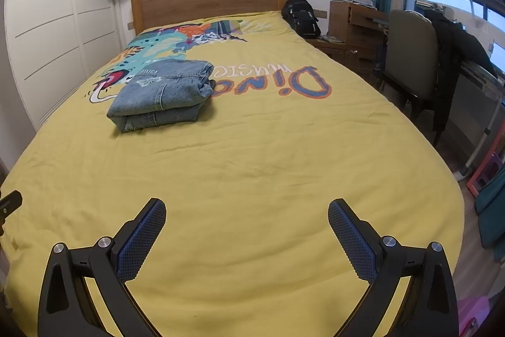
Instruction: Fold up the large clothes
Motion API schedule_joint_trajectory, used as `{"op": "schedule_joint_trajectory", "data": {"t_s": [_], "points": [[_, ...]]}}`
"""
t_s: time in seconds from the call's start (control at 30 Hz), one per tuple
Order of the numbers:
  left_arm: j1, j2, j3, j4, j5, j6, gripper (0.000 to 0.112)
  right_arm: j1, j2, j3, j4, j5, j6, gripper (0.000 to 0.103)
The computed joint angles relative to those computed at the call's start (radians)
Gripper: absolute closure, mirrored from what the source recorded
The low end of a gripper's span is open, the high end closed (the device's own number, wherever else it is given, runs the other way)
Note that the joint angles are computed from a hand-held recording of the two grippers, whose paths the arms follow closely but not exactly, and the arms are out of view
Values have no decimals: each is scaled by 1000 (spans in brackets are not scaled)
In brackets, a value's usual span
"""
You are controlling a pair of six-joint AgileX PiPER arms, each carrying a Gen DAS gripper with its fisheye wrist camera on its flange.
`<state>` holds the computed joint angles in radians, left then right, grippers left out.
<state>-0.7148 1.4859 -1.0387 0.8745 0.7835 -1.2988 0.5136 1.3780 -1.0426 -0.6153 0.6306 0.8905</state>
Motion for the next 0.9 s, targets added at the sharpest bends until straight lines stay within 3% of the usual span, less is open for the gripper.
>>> {"op": "schedule_joint_trajectory", "data": {"t_s": [0.9], "points": [[5, -1, 5, -16, -19, 20, 19, 9, 13, 2, -4, -3, -1, 0]]}}
